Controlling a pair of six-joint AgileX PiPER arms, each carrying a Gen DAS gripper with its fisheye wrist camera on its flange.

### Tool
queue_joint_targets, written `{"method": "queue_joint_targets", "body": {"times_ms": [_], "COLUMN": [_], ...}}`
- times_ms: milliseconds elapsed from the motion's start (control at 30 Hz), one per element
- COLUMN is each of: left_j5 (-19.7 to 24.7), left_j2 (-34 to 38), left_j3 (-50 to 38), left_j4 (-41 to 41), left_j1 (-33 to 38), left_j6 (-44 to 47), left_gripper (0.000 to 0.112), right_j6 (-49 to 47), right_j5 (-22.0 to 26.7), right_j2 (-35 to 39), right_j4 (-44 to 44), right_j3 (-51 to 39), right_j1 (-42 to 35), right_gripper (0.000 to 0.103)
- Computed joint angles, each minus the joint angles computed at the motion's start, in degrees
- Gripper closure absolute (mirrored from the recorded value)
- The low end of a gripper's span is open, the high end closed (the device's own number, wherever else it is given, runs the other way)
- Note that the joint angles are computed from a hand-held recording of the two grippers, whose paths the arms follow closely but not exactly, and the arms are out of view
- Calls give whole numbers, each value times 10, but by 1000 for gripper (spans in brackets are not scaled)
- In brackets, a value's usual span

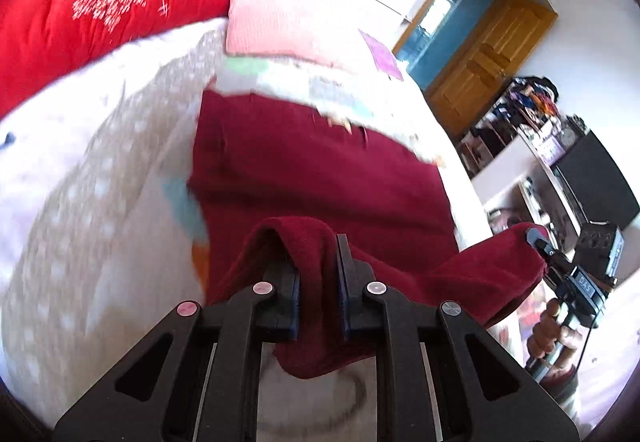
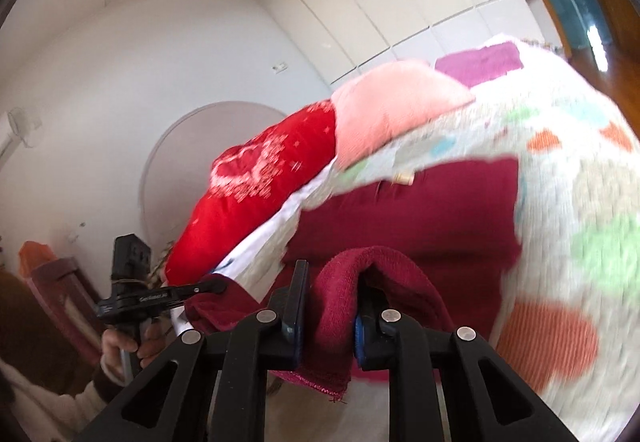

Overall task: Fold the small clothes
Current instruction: 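Grasp the hem with both grippers and lift it toward the collar, then lay the hem over the collar and open both grippers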

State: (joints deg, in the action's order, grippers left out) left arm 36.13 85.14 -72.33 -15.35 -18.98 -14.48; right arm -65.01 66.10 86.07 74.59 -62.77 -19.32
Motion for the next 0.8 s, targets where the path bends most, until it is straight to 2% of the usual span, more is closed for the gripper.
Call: {"method": "queue_joint_targets", "body": {"times_ms": [100, 200, 267, 300, 333, 367, 400, 467, 533, 567, 600, 633, 667, 733, 800], "left_j5": [12, 49, 60, 73, 98, 123, 141, 161, 129, 89, 61, 57, 70, 62, 54], "left_j2": [86, 192, 248, 270, 303, 333, 352, 372, 356, 337, 322, 316, 316, 306, 301], "left_j3": [-97, -229, -287, -312, -353, -393, -424, -468, -458, -428, -406, -398, -403, -383, -369], "left_j4": [10, 21, -25, -51, -72, -86, -93, -73, -17, -13, -18, -28, -38, -46, -21], "left_j1": [23, 44, 70, 85, 98, 109, 114, 118, 116, 120, 125, 129, 133, 131, 121], "left_j6": [5, -6, -1, 7, 8, 10, 13, 17, -4, -6, -7, 2, 14, 31, 22], "left_gripper": [99, 99, 99, 99, 98, 96, 94, 86, 46, 40, 37, 37, 37, 37, 37], "right_j6": [45, 109, 157, 197, 245, 302, 360, 435, 428, 401, 389, 389, 398, 390, 375], "right_j5": [-46, -104, -136, -159, -162, -166, -163, -133, -148, -178, -191, -193, -182, -152, -159], "right_j2": [67, 144, 202, 239, 277, 315, 358, 413, 410, 391, 383, 380, 379, 380, 359], "right_j4": [-5, -37, -64, -89, -123, -173, -230, -280, -260, -243, -238, -240, -248, -240, -257], "right_j3": [-94, -201, -269, -311, -361, -411, -468, -554, -549, -524, -517, -519, -529, -540, -513], "right_j1": [34, 67, 87, 99, 106, 117, 128, 133, 126, 122, 120, 117, 115, 110, 119], "right_gripper": [87, 87, 87, 87, 86, 81, 70, 63, 57, 55, 52, 50, 50, 50, 50]}}
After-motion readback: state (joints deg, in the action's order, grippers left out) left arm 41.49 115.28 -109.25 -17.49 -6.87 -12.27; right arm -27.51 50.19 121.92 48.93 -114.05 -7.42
